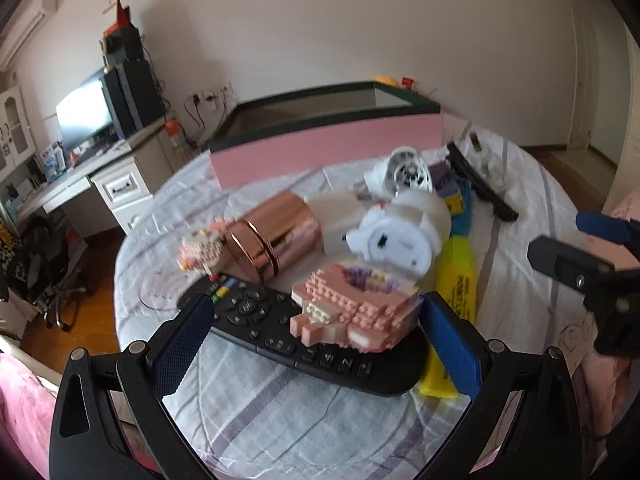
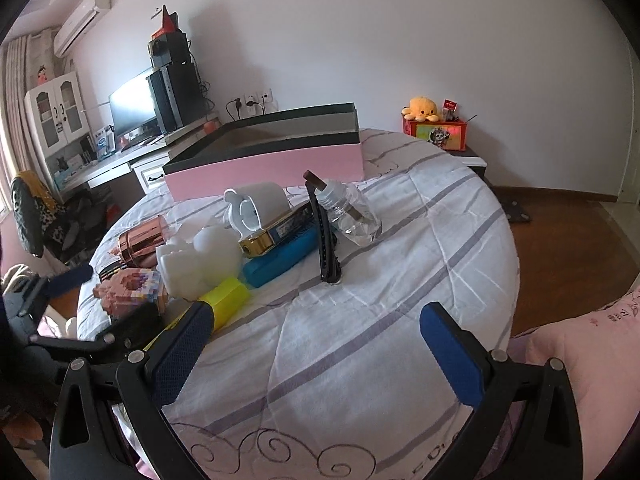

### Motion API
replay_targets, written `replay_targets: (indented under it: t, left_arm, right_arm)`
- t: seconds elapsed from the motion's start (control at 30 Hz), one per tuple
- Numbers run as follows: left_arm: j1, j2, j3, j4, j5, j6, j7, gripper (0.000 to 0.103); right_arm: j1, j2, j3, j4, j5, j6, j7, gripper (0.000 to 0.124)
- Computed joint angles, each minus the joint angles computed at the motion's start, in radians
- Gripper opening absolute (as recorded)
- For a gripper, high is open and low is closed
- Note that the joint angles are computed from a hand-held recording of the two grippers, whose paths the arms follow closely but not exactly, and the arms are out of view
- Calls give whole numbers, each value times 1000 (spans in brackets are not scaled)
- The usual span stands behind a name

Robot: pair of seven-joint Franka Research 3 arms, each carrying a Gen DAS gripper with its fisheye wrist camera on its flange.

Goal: Organize rigid objects
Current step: 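Lower the left tool onto the pink brick figure while the right tool approaches the glass bottle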

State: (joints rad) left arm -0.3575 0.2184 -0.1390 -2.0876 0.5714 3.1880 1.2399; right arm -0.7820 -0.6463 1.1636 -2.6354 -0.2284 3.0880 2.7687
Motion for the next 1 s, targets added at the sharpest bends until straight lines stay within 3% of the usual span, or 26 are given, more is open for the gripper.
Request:
replay_targets:
  t: [0.1,0.17,0.2,0.23,0.3,0.43,0.67,0.83,1.0]
  left_arm:
    - [149,16,-171,-3,-127,-14,115,100]
    - [244,29,-284,2,-206,-30,214,84]
    - [248,30,-292,2,-222,-28,236,78]
    - [271,35,-322,4,-246,-28,270,63]
    - [326,43,-388,9,-304,-44,332,63]
    - [336,43,-403,15,-365,-54,400,63]
    - [515,56,-603,22,-559,-66,589,63]
    - [530,53,-621,38,-625,-59,648,63]
    - [456,61,-542,79,-632,-70,647,63]
  right_arm:
    - [-26,24,12,8,-6,20,-11,103]
    - [-45,43,20,11,-6,35,-21,103]
    - [-52,51,23,11,-4,47,-27,103]
    - [-55,55,25,12,1,50,-34,103]
    - [-64,68,30,18,7,52,-51,103]
    - [-88,84,42,27,18,58,-75,103]
    - [-131,96,54,50,30,38,-93,103]
    - [-199,122,69,70,29,66,-94,103]
    - [-290,197,119,106,44,109,-143,103]
